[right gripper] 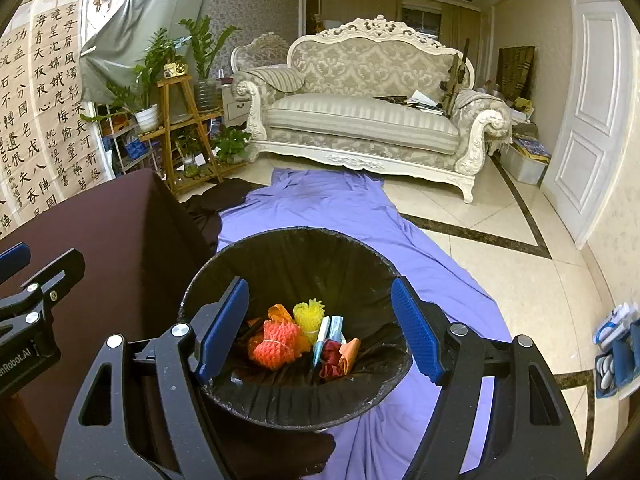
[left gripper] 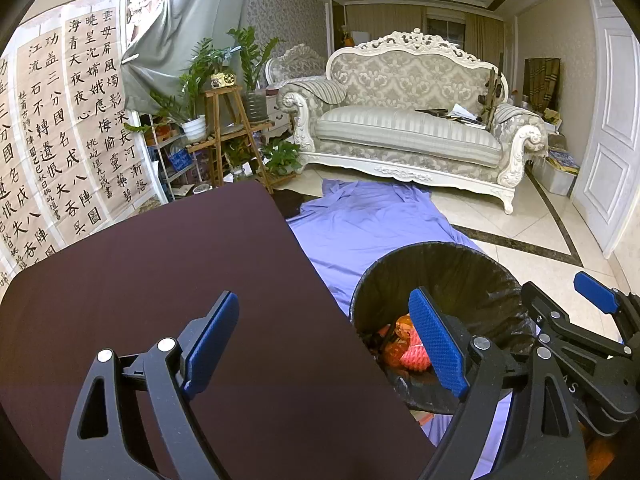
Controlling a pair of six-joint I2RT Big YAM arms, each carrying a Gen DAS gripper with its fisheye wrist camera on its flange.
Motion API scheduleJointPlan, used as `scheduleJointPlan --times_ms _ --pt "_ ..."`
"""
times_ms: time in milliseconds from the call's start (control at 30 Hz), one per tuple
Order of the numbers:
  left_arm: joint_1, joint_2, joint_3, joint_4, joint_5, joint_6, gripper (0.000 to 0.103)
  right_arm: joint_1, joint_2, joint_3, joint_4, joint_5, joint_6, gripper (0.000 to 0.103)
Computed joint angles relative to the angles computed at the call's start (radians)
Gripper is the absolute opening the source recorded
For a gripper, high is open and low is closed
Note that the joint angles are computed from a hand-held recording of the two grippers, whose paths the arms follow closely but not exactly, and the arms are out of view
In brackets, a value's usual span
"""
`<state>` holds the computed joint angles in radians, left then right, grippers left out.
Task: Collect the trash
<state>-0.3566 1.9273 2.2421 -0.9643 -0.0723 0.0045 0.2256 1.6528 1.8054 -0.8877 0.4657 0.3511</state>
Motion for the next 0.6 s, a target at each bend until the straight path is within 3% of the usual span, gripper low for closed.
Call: scheduleJointPlan --times_ms 600 --pt "-0.005 -0.012 -0.022 0.004 -0.003 -0.008 0.084 0.002 0.002 0.002 -0.001 0.002 0.002 0.072"
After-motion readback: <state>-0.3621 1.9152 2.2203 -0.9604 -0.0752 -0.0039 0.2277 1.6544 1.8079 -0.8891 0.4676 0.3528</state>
